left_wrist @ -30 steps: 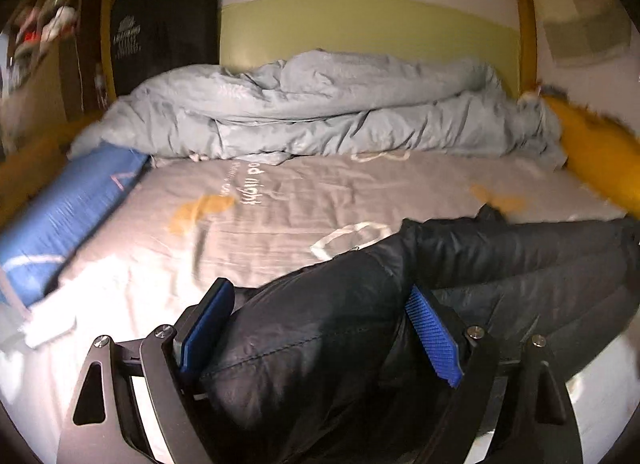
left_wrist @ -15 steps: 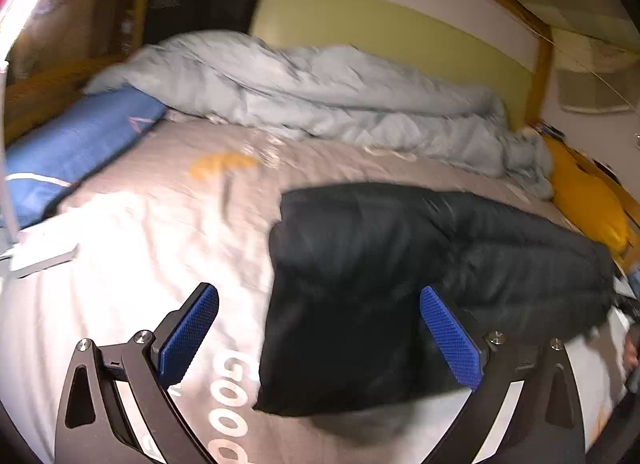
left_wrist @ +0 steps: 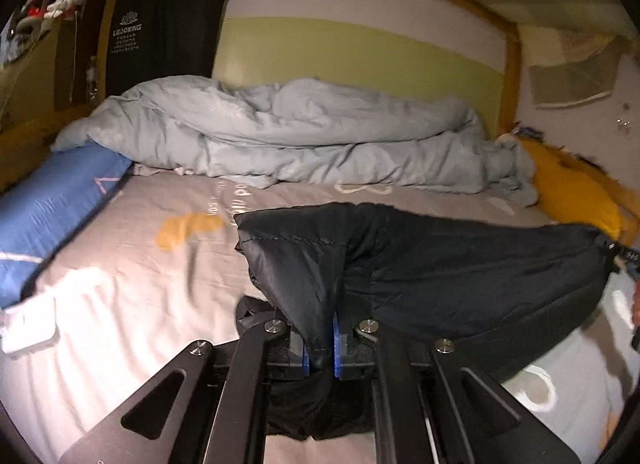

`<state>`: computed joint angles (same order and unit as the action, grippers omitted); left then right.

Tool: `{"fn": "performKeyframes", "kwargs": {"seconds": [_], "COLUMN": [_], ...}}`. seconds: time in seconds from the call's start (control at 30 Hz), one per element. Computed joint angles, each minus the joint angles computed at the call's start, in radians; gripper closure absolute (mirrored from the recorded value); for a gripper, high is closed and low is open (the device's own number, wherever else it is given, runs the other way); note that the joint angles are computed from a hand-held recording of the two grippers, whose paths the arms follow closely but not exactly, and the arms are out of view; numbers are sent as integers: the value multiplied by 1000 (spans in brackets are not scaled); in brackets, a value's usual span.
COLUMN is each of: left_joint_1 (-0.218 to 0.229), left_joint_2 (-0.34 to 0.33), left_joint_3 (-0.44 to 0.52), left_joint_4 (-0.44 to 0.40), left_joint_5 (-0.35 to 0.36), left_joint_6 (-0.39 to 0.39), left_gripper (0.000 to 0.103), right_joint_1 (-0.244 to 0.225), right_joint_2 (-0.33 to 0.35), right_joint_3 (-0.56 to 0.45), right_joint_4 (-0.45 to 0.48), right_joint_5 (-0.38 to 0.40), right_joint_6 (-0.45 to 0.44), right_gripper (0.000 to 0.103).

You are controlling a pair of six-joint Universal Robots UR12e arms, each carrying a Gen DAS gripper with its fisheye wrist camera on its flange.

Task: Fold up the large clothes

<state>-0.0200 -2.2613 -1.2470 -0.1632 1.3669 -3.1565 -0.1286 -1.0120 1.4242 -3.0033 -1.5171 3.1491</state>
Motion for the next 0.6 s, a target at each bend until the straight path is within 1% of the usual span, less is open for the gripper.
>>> {"fn": "performKeyframes", "kwargs": {"seconds": [0.03, 0.1, 0.13, 0.17, 0.2, 0.23, 0.27, 0.33, 0.4, 0.53, 0.57, 0.6], "left_joint_1": [-5, -14, -15, -15, -15, -17, -20, -25, -29, -27, -26, -26], "left_joint_2": [-17, -49, -64, -79, -87, -93, -100, -112, -120, -115, -106, -103], "left_joint_3": [37, 109, 134, 147, 151, 148, 145, 153, 158, 141, 125, 121], "left_joint_4": [-66, -243, -291, -321, -327, -316, -296, -295, -289, -242, -219, -206], "left_joint_5": [25, 68, 79, 77, 77, 85, 99, 124, 134, 134, 142, 147], "left_joint_6": [6, 26, 20, 6, 7, 17, 33, 54, 51, 48, 45, 40], "left_gripper": [95, 94, 93, 92, 91, 90, 89, 88, 88, 85, 83, 79], "right_joint_1": [5, 16, 19, 21, 21, 20, 21, 21, 21, 16, 17, 18], "right_joint_2": [15, 49, 64, 79, 90, 96, 100, 108, 117, 121, 120, 116], "right_joint_3": [-28, -92, -120, -143, -152, -151, -147, -136, -144, -145, -144, -137], "right_joint_4": [22, 123, 184, 240, 265, 270, 266, 247, 270, 276, 274, 264], "right_joint_5": [-16, -52, -65, -72, -67, -65, -69, -76, -84, -79, -86, -99], "right_joint_6": [-3, -3, -5, -9, -11, -16, -25, -48, -72, -55, -55, -52], "right_gripper": [98, 98, 98, 98, 98, 97, 97, 97, 97, 97, 97, 96]}}
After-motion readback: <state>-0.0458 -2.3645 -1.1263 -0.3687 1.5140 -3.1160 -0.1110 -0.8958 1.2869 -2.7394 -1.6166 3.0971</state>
